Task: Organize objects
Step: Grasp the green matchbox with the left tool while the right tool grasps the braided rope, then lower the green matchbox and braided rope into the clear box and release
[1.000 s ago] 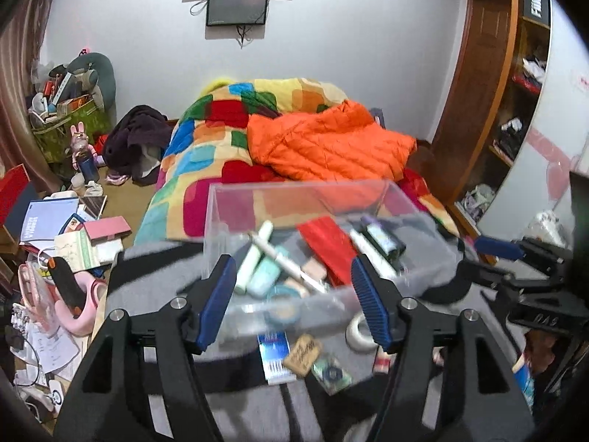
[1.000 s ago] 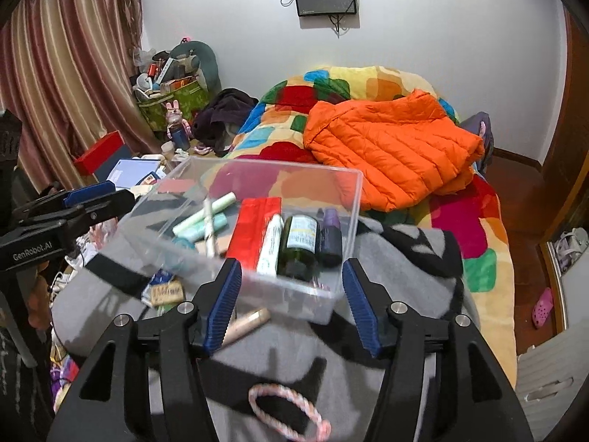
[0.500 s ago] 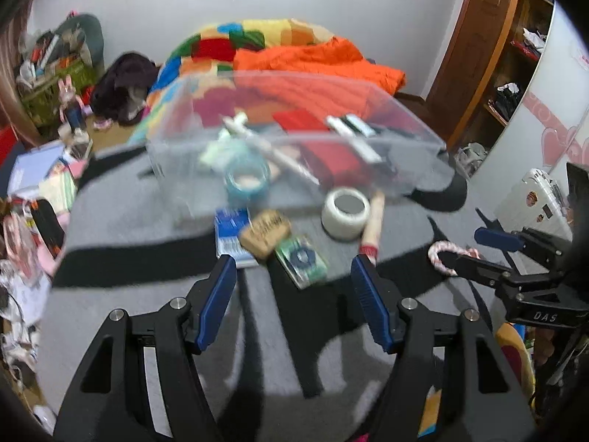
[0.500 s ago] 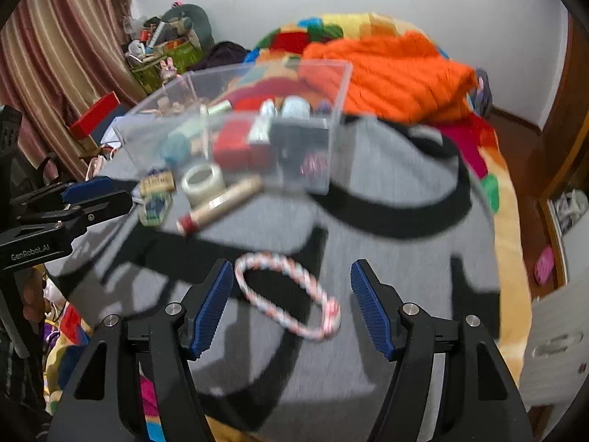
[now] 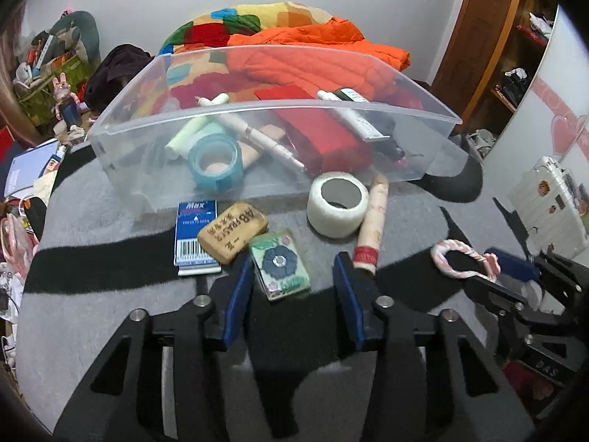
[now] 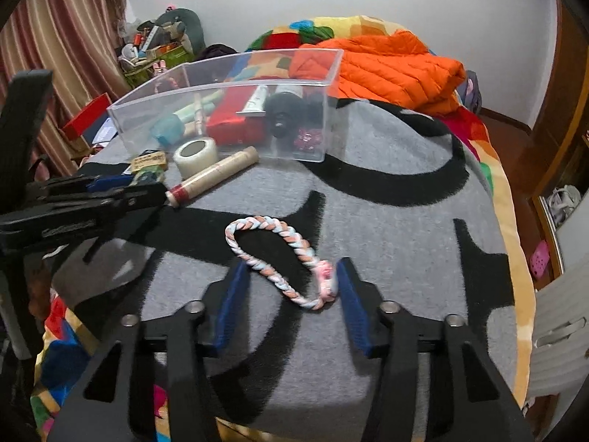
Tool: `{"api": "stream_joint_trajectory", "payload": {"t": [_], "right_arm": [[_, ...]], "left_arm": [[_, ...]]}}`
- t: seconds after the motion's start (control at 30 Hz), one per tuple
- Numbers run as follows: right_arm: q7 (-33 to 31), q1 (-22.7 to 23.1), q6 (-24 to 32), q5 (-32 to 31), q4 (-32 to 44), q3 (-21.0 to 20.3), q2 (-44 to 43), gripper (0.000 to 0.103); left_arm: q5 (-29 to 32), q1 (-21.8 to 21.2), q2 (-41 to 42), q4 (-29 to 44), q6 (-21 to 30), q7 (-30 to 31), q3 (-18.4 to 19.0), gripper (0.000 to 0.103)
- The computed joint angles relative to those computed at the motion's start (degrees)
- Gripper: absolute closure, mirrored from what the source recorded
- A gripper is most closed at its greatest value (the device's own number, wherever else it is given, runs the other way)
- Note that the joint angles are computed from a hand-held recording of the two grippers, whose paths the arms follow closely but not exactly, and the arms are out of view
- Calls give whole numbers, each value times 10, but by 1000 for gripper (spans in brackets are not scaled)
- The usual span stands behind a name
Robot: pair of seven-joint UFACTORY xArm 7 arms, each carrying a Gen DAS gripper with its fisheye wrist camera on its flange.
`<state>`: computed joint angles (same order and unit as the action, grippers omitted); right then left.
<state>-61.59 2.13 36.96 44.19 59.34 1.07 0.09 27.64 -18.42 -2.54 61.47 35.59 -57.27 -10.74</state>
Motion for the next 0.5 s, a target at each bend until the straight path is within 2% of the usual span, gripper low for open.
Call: {"api": "stream_joint_trajectory", "payload": {"t": [0.03,0.13,0.5], "right_arm": [[-3,0,7,4,1,0,0,79],[-3,2,-2,5,-4,1,-5,87],[10,-1,27,32,25,-1,-3,89]], "left_arm": [[-1,0,2,2,-1,1,1,66],[5,0,6,5,-3,-1,1,79],[17,1,-26,-18,-23,-21,-8,79]]}}
